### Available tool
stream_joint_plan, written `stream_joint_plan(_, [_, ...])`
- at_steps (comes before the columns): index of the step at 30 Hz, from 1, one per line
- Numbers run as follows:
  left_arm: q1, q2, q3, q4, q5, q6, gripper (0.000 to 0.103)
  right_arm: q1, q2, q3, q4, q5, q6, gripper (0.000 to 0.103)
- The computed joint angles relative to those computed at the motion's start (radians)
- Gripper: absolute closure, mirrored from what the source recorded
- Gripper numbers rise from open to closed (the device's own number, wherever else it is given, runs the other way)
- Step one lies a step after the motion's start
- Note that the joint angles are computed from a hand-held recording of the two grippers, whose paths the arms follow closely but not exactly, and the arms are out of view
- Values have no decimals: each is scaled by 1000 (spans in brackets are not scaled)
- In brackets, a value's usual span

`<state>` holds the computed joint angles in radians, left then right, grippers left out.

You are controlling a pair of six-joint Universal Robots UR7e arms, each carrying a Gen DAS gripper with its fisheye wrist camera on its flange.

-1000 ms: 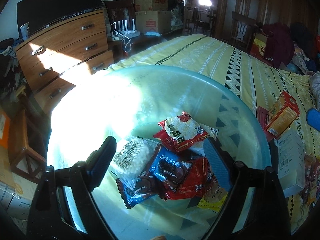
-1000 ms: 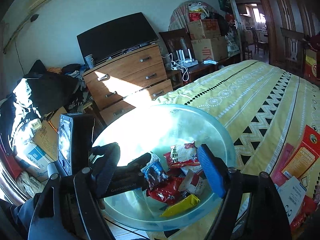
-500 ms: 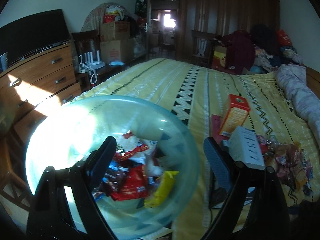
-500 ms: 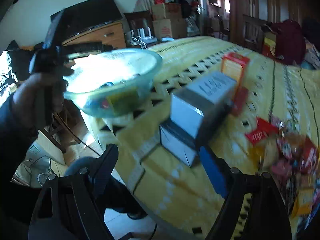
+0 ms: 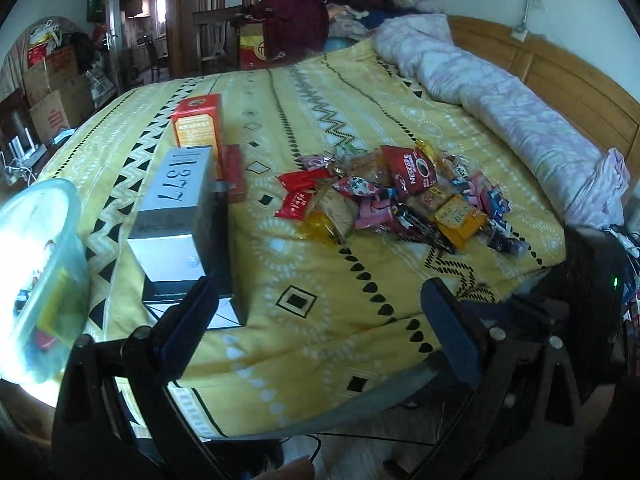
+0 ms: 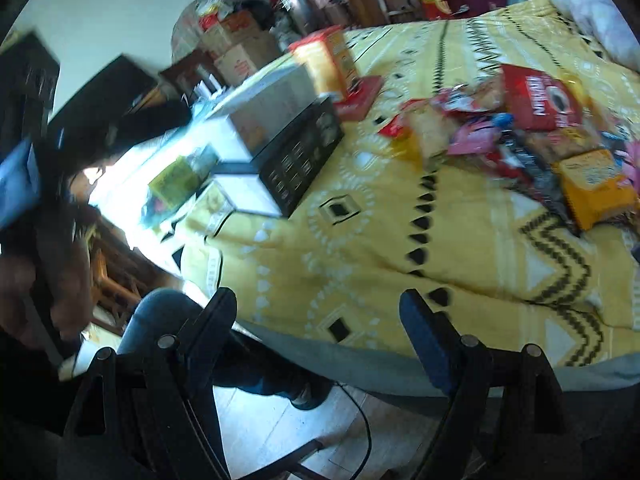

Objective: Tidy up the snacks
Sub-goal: 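Move both tools away from the bowl toward the bed, then grasp the yellow cheese biscuit bag with the left tool while the right grasps a brown packet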

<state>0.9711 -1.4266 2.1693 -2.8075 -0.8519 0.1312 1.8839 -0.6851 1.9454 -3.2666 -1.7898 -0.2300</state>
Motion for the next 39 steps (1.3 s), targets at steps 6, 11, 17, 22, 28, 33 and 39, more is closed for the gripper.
stream_joint_plan(6, [9, 56, -68, 87, 5, -74, 3, -155, -120, 33, -175, -42, 143, 17])
stream_joint_plan(11, [24, 127, -96, 93, 11, -115, 4, -269, -96, -62, -125, 4, 190, 30])
stream_joint_plan(17, [36, 168, -119, 147, 29, -140, 6, -282, 19, -209, -71, 5, 155, 33])
stream_joint_plan(22, [50, 200, -130, 157, 35, -155, 6, -237, 80, -250, 11, 48, 66, 31])
stream_joint_plan(28, [70, 244, -135, 127, 23, -108, 6, -211, 77, -225, 85, 97, -15, 30])
stream_joint_plan(33, [64, 303, -161, 25, -78, 153, 5, -215, -16, -73, -61, 54, 13, 26])
stream_joint_plan(39, [56, 433, -262, 2, -152, 529, 4, -213, -105, 20, -108, 48, 29, 20])
